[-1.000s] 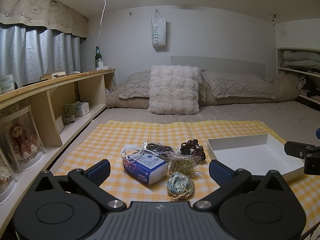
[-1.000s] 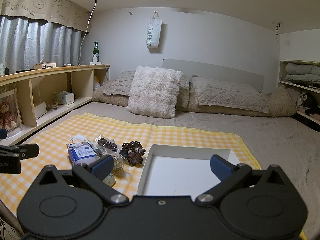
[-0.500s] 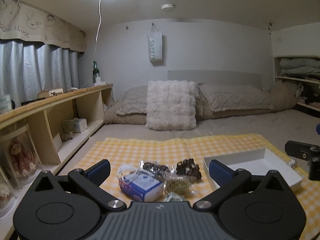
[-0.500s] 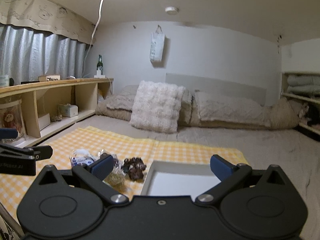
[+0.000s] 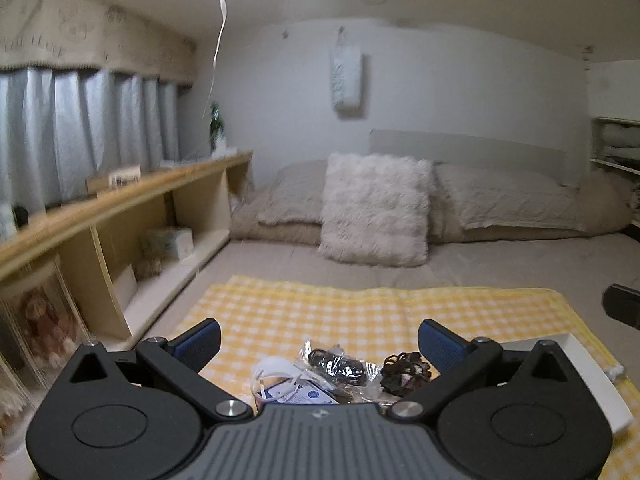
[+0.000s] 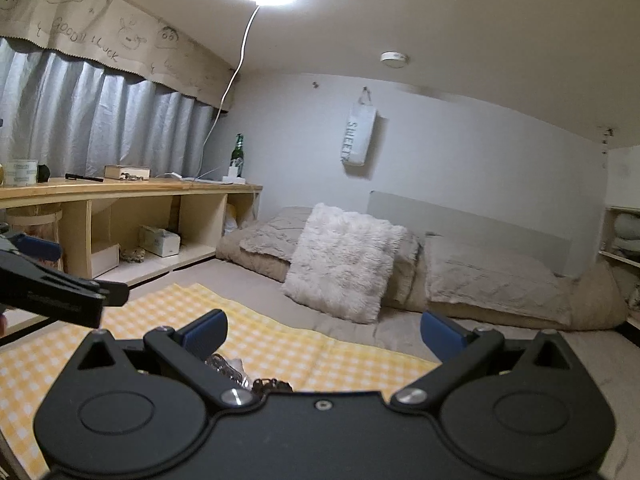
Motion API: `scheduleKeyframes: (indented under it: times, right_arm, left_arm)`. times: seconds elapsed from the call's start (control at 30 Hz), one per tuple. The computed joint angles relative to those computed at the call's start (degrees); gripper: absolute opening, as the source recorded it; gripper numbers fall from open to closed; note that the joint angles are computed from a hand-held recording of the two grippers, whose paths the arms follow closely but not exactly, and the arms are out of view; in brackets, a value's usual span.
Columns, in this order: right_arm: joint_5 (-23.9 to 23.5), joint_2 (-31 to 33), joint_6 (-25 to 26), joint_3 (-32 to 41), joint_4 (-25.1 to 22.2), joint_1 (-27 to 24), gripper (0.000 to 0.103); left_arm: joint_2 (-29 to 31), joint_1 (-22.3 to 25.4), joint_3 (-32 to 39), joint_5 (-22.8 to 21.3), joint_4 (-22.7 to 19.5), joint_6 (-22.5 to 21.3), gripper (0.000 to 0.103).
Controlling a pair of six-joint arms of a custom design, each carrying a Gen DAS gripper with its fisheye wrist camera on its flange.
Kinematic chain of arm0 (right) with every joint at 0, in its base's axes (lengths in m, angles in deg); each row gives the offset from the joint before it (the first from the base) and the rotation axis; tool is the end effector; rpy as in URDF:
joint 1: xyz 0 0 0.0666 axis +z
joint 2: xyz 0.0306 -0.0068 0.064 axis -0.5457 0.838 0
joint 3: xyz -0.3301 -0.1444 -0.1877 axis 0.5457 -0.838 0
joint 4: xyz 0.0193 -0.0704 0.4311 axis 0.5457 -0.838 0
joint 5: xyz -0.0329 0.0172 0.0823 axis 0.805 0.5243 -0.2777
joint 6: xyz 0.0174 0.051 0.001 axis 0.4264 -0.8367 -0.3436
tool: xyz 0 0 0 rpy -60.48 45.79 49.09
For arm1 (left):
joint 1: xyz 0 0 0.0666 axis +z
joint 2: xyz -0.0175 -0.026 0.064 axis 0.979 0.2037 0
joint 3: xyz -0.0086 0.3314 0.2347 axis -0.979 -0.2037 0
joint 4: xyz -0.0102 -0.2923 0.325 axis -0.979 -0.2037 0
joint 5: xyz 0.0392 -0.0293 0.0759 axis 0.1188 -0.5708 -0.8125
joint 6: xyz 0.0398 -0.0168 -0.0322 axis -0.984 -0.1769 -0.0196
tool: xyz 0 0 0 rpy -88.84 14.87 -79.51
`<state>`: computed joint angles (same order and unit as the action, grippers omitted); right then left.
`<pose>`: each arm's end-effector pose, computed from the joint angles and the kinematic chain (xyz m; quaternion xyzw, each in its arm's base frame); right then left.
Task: Organize soft objects
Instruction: 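Grasp the blue wet-wipes pack with the left tool while the right tool grasps the clear cord bag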
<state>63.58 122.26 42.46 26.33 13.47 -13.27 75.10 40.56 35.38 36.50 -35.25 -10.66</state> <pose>0.5562 0.2034 0.4924 -0.2241 0.7239 0.0922 0.6459 0.5432 -0.3850 0.5136 -0.1228 0.8257 0.1174 0.5379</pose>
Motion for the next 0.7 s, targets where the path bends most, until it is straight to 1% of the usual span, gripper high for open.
scheduleKeyframes:
  times: [0.03, 0.13, 0.2, 0.27, 0.33, 0.4, 0.5, 0.63, 0.7]
  right_arm:
    - [-0.26, 1.25, 0.18, 1.63, -0.69, 0.1, 0.103]
    - [-1.09, 5.44, 0.4, 7.07, -3.43, 0.24, 0.103]
    - [-1.45, 8.37, -0.04, 10.78, -5.26, 0.21, 0.103]
    - [-1.58, 11.34, -1.16, 14.19, -6.34, 0.3, 0.103]
    - [-1.82, 14.13, -2.15, 16.78, -6.5, 0.35, 0.103]
    - [-1.93, 16.32, -3.18, 18.42, -6.99, 0.37, 0.103]
    - [-3.26, 19.85, -2.33, 22.09, -11.16, 0.29, 0.103]
    - [-3.9, 24.72, 0.85, 27.35, -15.8, 0.76, 0.103]
    - [-5.9, 26.78, 3.1, 29.81, -18.22, 0.93, 0.103]
  left_arm:
    - [1.2, 0.9, 1.67, 1.26, -1.97, 1.76, 0.103]
    - [6.01, 3.78, 8.28, 6.73, -9.89, 8.32, 0.103]
    - [8.49, 5.28, 11.0, 9.56, -13.64, 12.01, 0.103]
    - [11.31, 6.58, 13.83, 11.38, -17.31, 14.71, 0.103]
    - [14.05, 7.82, 16.61, 13.73, -21.0, 16.29, 0.103]
    - [16.11, 8.95, 18.37, 16.03, -23.54, 17.73, 0.103]
    - [20.34, 10.5, 22.85, 18.66, -28.61, 20.32, 0.103]
    - [25.43, 12.29, 28.69, 21.14, -33.76, 23.42, 0.103]
    - [27.39, 12.93, 31.17, 22.4, -35.07, 24.21, 0.103]
